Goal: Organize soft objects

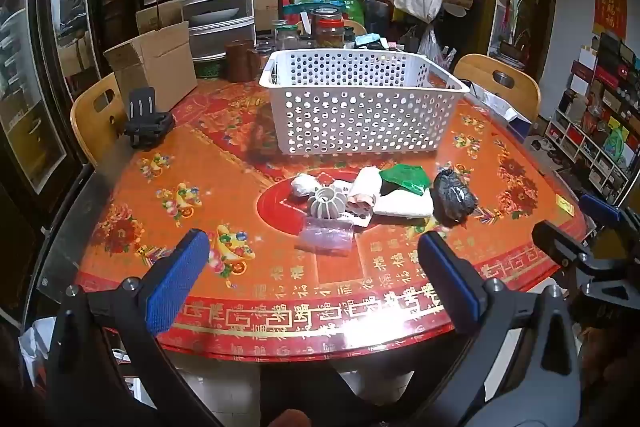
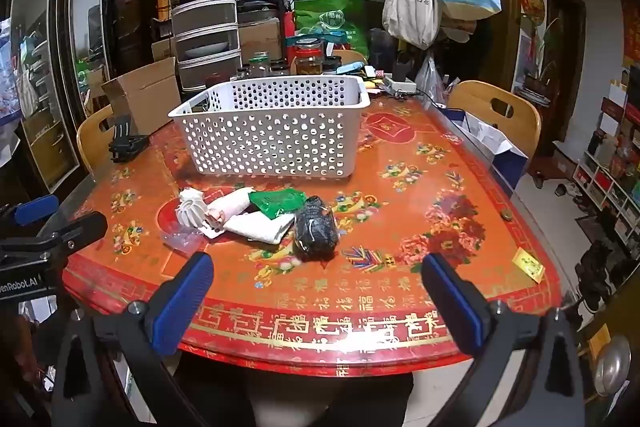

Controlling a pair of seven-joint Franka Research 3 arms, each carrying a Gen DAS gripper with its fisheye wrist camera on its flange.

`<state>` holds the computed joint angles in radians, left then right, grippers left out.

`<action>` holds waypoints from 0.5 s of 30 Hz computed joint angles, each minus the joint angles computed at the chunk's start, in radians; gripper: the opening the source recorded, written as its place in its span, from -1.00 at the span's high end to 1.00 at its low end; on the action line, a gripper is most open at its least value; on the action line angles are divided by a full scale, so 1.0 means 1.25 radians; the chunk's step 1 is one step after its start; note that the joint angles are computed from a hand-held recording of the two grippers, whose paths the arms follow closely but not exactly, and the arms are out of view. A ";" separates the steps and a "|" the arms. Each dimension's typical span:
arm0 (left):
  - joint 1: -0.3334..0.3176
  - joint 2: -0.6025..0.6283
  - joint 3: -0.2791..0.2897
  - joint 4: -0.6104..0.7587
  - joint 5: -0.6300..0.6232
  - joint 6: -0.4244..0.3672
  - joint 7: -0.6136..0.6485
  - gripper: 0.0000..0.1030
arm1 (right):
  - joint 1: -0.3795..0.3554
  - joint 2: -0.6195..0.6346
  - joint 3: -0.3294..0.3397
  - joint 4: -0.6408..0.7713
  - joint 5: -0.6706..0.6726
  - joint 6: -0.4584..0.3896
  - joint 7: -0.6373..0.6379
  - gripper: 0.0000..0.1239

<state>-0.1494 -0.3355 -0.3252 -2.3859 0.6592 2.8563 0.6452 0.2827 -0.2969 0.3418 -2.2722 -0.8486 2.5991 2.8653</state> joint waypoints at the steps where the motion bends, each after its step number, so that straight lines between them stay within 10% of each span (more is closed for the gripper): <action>1: 0.000 0.000 0.000 0.000 0.000 0.001 -0.001 -1.00 | -0.001 -0.001 0.000 -0.001 -0.003 0.001 0.002 -0.66; 15: 0.000 -0.002 0.002 0.007 0.003 0.002 -0.004 -1.00 | -0.002 -0.001 0.003 0.008 -0.003 0.003 0.003 -0.66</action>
